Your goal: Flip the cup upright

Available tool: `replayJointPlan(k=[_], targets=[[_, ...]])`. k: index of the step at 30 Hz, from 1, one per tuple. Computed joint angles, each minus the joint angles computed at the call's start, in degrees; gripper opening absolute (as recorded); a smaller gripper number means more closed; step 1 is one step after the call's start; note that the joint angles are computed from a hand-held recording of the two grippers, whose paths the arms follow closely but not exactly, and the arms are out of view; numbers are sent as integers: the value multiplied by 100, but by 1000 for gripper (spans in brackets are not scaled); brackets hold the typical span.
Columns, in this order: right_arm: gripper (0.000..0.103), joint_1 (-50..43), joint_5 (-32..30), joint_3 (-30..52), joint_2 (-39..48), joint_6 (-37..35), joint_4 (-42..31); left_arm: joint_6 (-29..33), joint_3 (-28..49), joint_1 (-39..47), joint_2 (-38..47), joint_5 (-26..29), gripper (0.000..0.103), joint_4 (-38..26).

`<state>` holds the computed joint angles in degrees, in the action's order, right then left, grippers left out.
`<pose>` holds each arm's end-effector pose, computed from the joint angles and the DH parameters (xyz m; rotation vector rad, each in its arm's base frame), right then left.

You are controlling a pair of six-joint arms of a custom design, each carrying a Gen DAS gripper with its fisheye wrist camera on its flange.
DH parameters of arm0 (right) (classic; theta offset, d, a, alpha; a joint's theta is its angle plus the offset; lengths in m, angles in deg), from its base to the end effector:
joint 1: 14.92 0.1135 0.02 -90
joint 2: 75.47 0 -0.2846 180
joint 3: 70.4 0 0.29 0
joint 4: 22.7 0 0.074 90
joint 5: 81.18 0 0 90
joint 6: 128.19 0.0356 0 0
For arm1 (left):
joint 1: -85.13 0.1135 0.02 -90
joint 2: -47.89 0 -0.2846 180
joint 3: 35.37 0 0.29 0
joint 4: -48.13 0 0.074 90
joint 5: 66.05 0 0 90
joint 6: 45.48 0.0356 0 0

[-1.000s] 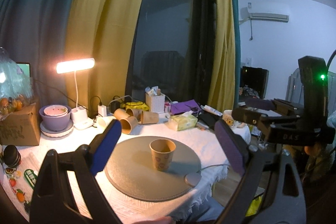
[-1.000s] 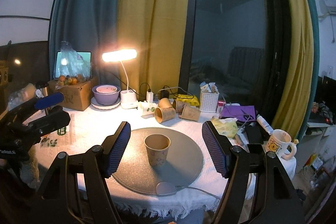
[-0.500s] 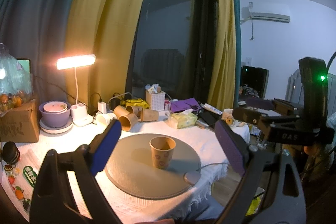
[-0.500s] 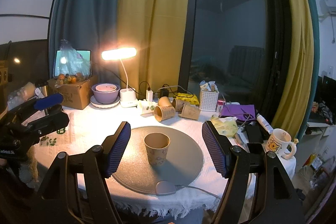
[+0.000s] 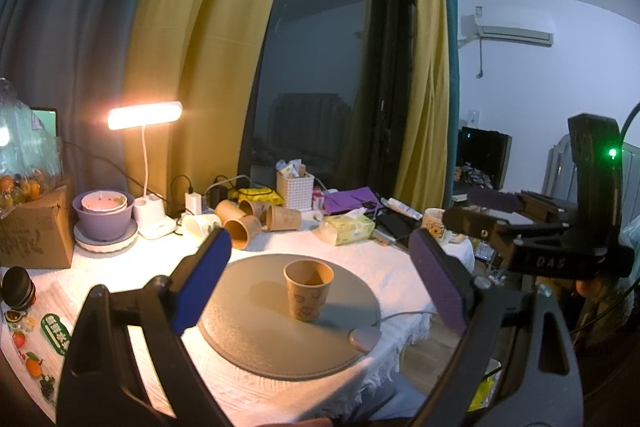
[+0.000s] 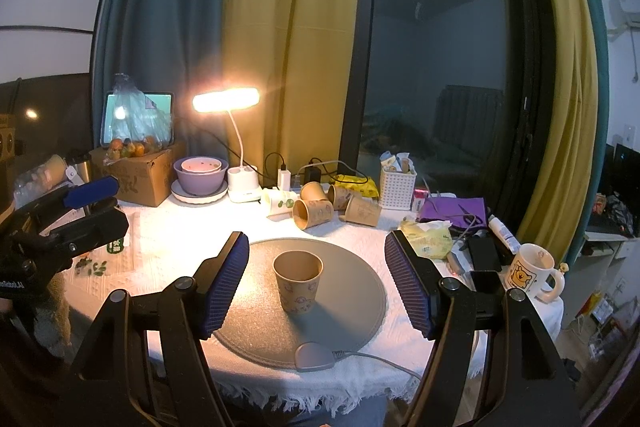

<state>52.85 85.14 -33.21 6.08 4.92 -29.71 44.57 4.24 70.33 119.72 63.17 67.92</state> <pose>0.1217 0.2063 0.1279 0.0944 1.7617 -0.2672 0.2609 -0.0922 0.2074 0.7176 1.6581 -0.7929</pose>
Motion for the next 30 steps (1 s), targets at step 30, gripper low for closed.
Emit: replayJointPlan(k=[30], targets=[[73,-22,-34,-38,-69,-49,10,-34,2,-26,-10,-43,92,-9]])
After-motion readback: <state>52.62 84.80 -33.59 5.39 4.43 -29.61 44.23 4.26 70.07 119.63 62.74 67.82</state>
